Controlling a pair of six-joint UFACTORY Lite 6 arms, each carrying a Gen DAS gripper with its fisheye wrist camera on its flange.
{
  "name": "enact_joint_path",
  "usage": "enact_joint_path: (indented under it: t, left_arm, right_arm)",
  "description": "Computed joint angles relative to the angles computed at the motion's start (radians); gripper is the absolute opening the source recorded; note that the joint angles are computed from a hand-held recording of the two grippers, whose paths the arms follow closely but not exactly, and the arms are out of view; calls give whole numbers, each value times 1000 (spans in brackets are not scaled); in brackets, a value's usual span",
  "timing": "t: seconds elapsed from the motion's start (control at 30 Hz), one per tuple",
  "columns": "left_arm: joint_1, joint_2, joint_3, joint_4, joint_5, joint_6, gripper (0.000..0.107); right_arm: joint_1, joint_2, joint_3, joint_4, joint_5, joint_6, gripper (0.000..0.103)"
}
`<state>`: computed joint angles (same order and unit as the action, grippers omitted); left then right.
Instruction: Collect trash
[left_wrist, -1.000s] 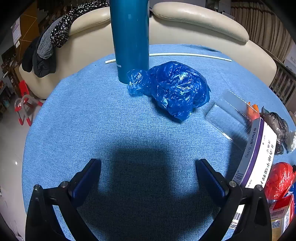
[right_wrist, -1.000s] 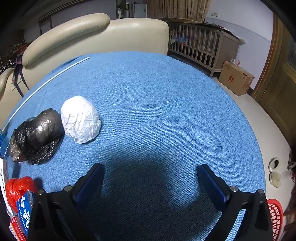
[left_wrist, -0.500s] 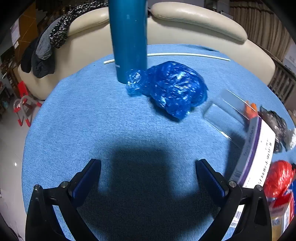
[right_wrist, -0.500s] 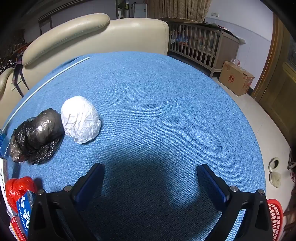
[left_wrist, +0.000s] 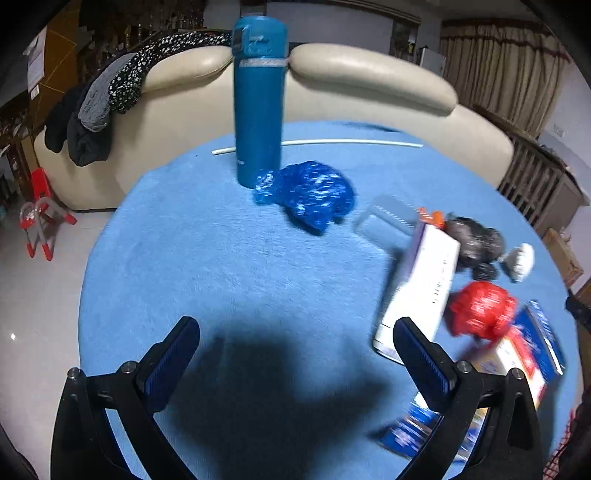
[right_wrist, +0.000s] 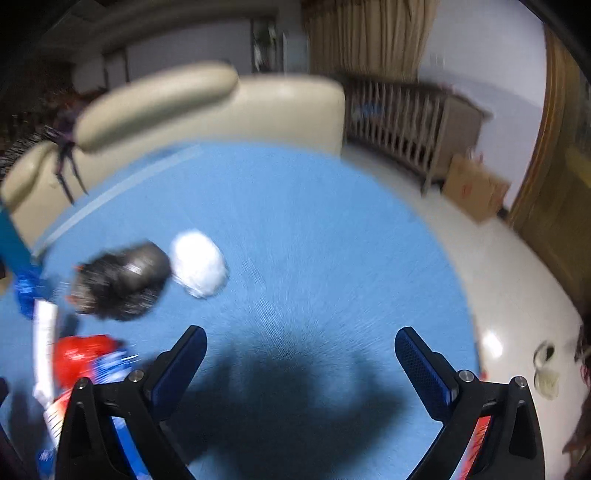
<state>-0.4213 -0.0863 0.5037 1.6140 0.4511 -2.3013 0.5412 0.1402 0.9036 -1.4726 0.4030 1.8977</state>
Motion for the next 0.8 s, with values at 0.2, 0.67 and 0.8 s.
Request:
enact_joint_path:
  t: [0.2,0.67,0.8]
  left_arm:
    - [-204,-93,-30,-190,122,99,103]
    - [-627,-243,-17,-467,454,176,103]
    - [-713,-245,8,-508,530,168,103]
  right_arm:
    - [173,-354,-273,-3,62,30,103]
    - [708,-901,-576,336,410,24,103]
    - [814,-956,-593,348,497,58,103]
